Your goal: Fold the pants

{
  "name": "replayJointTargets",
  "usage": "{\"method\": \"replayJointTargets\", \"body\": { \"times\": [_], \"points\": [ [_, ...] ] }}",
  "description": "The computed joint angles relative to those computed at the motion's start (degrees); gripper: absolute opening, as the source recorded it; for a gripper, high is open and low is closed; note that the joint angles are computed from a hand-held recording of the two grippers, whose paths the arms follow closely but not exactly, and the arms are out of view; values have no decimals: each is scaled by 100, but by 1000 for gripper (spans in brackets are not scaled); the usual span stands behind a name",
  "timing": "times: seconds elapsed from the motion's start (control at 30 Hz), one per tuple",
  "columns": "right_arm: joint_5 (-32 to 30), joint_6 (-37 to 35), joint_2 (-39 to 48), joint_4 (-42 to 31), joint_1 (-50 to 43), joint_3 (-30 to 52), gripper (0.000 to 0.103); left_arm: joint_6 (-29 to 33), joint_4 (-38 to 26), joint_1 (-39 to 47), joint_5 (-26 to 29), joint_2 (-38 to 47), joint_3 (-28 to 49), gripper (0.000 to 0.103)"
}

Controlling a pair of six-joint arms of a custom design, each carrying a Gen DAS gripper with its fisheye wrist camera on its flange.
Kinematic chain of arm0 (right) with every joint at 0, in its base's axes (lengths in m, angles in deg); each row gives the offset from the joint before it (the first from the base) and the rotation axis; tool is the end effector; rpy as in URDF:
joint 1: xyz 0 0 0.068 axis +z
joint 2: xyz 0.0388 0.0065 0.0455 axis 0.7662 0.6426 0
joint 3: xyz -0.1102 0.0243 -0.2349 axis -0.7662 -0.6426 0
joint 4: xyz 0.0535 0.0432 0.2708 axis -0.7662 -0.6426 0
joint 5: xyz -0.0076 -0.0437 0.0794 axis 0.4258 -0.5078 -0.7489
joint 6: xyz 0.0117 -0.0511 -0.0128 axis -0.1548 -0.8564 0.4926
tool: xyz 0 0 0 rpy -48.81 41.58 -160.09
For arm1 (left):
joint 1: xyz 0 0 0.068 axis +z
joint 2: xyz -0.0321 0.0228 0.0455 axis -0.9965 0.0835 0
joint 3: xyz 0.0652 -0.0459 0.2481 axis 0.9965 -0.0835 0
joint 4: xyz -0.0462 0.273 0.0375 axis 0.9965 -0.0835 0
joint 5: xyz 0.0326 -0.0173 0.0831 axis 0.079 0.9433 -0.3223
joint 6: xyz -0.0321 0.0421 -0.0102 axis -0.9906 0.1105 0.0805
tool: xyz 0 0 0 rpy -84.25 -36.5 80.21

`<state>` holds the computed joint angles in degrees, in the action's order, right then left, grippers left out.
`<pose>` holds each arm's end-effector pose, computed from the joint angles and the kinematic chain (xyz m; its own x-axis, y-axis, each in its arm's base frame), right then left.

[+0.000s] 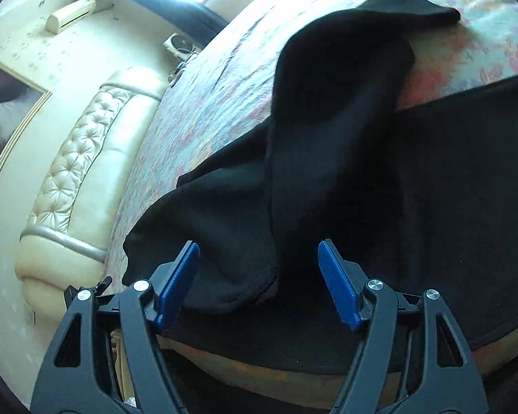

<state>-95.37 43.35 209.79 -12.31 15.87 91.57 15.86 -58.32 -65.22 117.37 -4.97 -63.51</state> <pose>0.3917 -0.2312 0.0484 -0.8832 0.2654 -0.3866 -0.0964 0.7040 0.7036 0.1974 0.0516 0.0735 -0.5567 -0.7767 -0.2947 -0.3816 0.5542 -0.7398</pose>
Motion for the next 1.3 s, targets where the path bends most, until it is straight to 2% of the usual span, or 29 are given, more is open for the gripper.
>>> {"method": "replayJointTargets", "body": {
  "times": [0.1,0.2,0.27,0.33,0.4,0.43,0.53,0.67,0.8,0.9,1.0,1.07,1.1,1.2,1.3],
  "points": [
    [36,503,59,438,72,-163,71,-539,366,-224,-377,484,225,66],
    [138,745,145,757,167,-133,70,-944,795,-242,-481,904,322,66],
    [295,846,118,941,215,-168,59,-1066,814,-332,-713,1050,394,52],
    [412,895,151,1051,254,-124,31,-1004,552,-391,-913,1089,498,27],
    [377,933,302,982,218,59,19,-998,593,-304,-859,1185,518,19],
    [347,908,383,862,189,173,16,-1043,718,-210,-727,1179,435,18],
    [264,946,430,834,144,208,12,-1120,928,-35,-535,1178,313,15],
    [-17,1018,234,1038,32,-92,11,-1222,847,100,-355,773,192,11],
    [-373,569,45,686,-244,-239,11,-1069,510,322,-171,49,-108,11],
    [-357,279,-109,711,-350,-597,11,-785,250,560,-47,-358,-367,11],
    [7,-2,141,594,-400,-611,13,-376,412,818,101,231,-399,11],
    [222,114,116,992,-453,-905,16,-400,1046,1005,383,864,-439,11],
    [248,200,-23,1260,-478,-1160,19,-461,1349,1105,536,1059,-478,11],
    [395,343,-988,2551,-389,-2426,37,-318,949,1085,454,795,-386,11],
    [457,-167,-1844,3168,-153,-3361,52,-212,751,1218,523,514,-498,11]
  ]
}}
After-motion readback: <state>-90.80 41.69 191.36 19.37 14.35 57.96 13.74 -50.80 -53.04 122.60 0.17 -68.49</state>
